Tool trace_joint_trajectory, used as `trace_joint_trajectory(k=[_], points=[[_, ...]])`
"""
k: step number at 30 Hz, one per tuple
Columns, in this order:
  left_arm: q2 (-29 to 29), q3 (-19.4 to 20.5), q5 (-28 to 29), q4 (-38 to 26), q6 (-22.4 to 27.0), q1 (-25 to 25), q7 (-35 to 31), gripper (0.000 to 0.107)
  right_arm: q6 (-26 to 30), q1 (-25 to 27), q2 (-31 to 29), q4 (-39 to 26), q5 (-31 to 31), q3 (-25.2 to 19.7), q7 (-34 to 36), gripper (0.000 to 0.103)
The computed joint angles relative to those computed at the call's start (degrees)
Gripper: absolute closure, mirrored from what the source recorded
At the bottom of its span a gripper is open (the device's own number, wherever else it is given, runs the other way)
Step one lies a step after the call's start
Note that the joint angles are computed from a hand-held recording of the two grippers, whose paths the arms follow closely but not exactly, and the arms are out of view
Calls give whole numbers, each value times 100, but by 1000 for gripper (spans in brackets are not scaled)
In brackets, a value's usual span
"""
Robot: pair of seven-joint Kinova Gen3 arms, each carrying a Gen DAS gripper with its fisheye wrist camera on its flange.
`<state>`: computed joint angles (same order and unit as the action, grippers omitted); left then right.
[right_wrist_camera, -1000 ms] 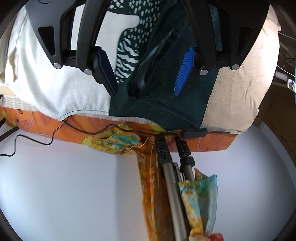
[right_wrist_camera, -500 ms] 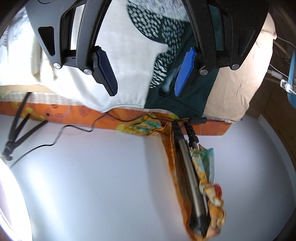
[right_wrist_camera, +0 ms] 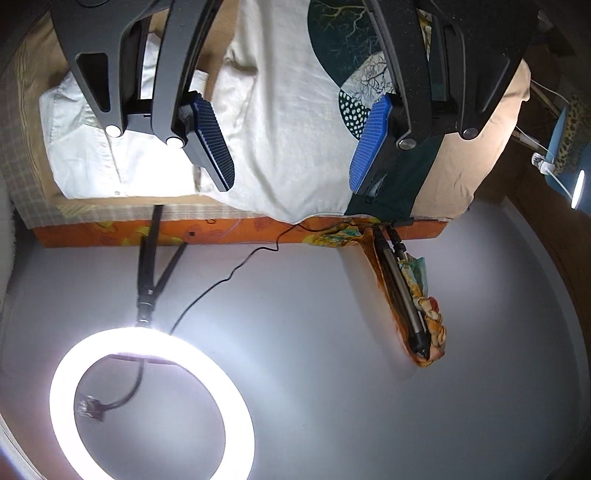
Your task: Fold small clothes
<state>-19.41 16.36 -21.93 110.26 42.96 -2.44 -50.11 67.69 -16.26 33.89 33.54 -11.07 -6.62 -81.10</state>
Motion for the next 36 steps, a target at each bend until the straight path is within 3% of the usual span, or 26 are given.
trace_joint_trajectory(k=[6,10,14,20,23,29,36], points=[[196,-577,658,-179,10,192,-363,75,-361,726,-605,1128,-518,-216,585,35],[452,-127,397,-338,102,103,25,75,-320,1053,-647,1511,-904,-261,842,35],[904,367,-117,-420,5,350,699,75,-257,1280,-577,1787,-1106,-229,1003,35],[1982,774,-951,-547,-379,1004,1730,76,97,1703,-433,1784,-1393,-208,1246,36],[2445,720,-1163,-711,-551,1374,1924,76,265,1828,-395,1661,-1393,-158,1364,40],[2959,515,-673,-990,-1060,1721,1463,76,575,1996,-238,1286,-1419,-145,1530,43],[3475,152,-722,-1562,-670,2426,1175,69,1027,2154,-98,629,-1385,-118,1615,44]])
